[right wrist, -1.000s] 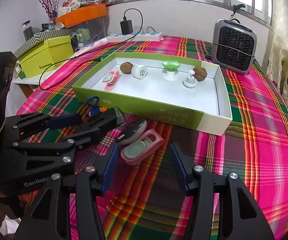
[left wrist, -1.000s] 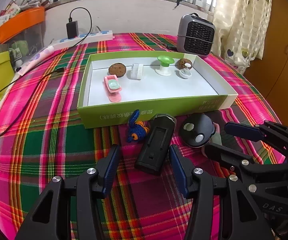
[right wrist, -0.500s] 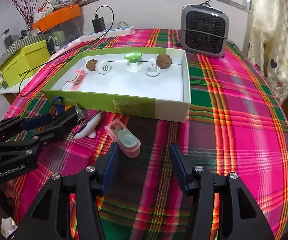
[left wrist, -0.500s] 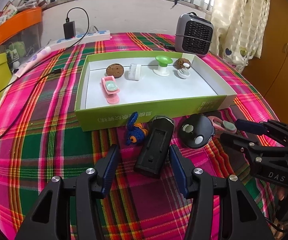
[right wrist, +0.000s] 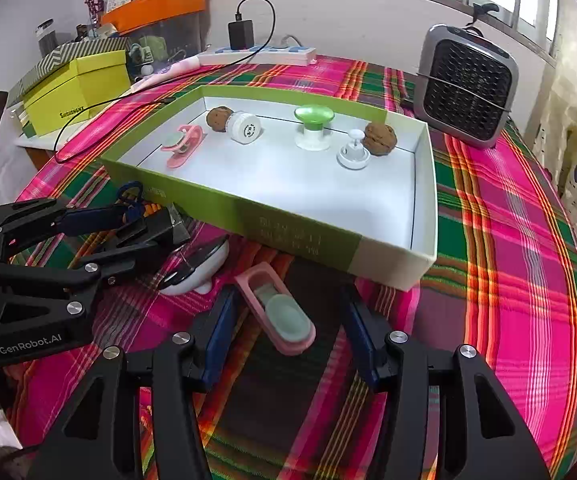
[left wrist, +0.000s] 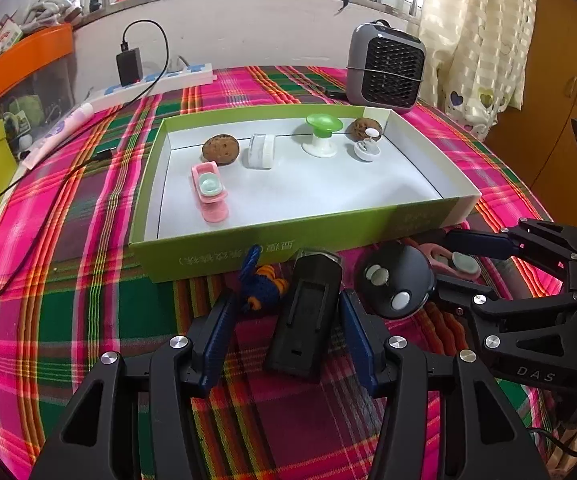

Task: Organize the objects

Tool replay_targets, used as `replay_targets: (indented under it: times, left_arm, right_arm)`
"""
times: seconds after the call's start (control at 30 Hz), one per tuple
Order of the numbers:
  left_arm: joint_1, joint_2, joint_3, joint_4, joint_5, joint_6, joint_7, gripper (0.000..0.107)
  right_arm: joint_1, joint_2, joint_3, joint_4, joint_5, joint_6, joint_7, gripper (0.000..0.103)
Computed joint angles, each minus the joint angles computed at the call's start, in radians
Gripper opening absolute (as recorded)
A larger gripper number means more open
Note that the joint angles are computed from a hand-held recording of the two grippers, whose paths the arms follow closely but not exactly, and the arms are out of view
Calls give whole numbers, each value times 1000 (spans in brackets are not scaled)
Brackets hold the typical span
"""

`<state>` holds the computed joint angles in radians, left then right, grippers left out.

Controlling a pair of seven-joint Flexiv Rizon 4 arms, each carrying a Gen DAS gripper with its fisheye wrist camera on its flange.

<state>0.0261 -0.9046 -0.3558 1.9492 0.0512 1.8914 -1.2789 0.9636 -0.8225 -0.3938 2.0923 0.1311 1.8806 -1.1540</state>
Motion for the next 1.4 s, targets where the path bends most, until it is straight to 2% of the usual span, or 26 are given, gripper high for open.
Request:
replay_targets:
  times: [0.33,0.37,0.43,0.9,1.4]
  left_arm:
    - [-87,14,81,-19,-45,1,-6,51]
    - [-89,14,83,-18,-47,3,-6,51]
    - [-87,14,82,-17,-47,4,-7,50]
    - [-86,16,79,-14,-47,9,-14,45]
    - [-83,17,76,-11,-44,10,-21,44]
  right_arm:
    - [-32,-3,26,-10,-10,18,-36,52]
    - [-32,-3,27,-10,-8,20,-39,51]
    - [-39,0,36,-9,-7,26,-45,40]
    - [-51,4,54,-11,9,33,-64,19]
    - [-48,7,56,-6,21,36,-64,18]
